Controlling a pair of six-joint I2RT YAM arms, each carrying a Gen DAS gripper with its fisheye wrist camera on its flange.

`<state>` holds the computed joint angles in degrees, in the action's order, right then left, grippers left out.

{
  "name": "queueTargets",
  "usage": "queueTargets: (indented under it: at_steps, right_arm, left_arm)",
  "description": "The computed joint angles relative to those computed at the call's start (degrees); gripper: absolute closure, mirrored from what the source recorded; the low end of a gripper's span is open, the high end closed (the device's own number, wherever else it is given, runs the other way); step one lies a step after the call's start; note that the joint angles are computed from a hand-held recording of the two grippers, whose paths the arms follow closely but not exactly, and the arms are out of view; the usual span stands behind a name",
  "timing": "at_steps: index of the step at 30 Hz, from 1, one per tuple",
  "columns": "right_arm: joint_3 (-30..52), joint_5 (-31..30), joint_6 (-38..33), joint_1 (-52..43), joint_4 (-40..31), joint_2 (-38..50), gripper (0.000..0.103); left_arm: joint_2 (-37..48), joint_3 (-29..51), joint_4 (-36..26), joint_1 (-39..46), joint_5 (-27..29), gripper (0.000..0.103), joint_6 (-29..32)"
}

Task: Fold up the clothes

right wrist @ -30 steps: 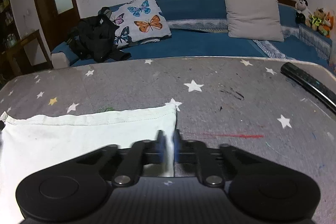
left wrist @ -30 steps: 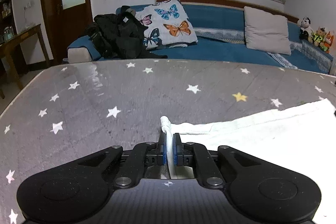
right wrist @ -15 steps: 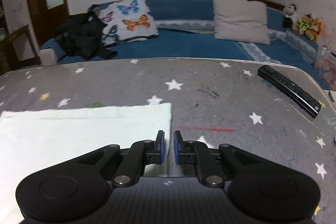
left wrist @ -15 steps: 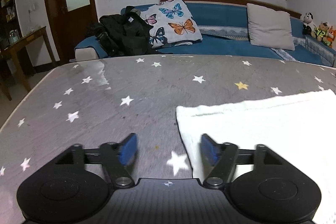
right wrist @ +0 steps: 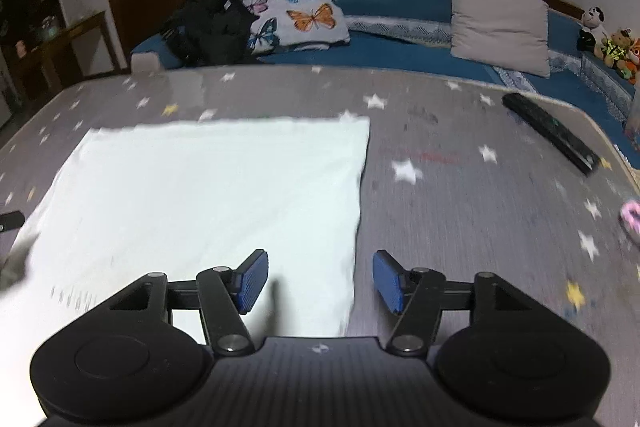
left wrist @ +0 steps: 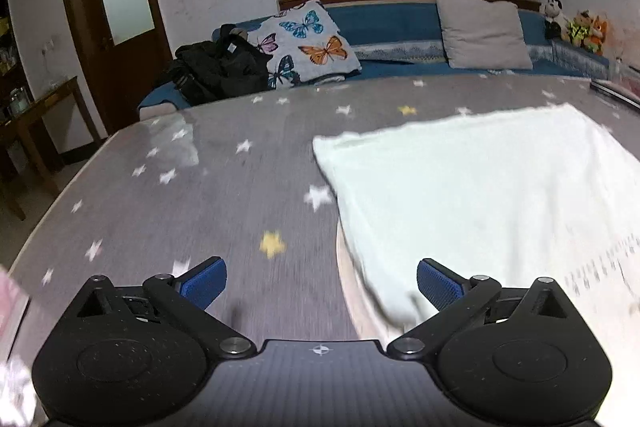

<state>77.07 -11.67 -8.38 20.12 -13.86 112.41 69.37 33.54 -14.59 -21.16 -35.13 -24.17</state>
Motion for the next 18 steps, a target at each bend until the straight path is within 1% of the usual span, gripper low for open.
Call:
queueTargets:
  at_steps: [4, 5, 9, 10, 13, 16, 18]
  right_arm:
    - [-9.5, -0.6, -0.9, -1.8, 2.4, -6.3, 0.043]
    - [-12.0, -0.5, -1.3, -2.2, 3.5, -8.1, 0.039]
    - [-20.7, -0.7, -3.2, -4.0, 7.4, -14.7, 0.036]
    - [-22.7, -1.0, -3.7, -4.5, 8.3, -16.2, 0.033]
    - [-27.1, -1.2, -5.1, -5.6, 10.2, -19.6, 0.032]
    - [-30.6, -1.5, -5.8, -6.5, 11.9, -21.8, 0.032]
    - [-32.2, -1.5, -6.0, -7.0, 13.0, -22.5, 0.032]
  left_arm:
    - [-3.3, -2.5, -4.0, -5.6, -4.0, 0.000, -5.8]
    - [-4.0, -2.8, -4.9, -7.2, -5.0, 0.000, -7.5]
    - [-5.9, -4.1, -8.9, -13.5, -9.5, 0.000, -13.2]
    - [-5.7, -4.3, -9.5, -14.4, -10.0, 0.000, -14.4]
    - [-5.0, -4.9, -11.5, -17.0, -11.4, 0.000, -17.9]
    - [-3.8, -4.6, -14.0, -19.7, -14.2, 0.001, -22.0]
    - [-3.3, -4.0, -16.4, -20.9, -15.0, 0.007, -25.2]
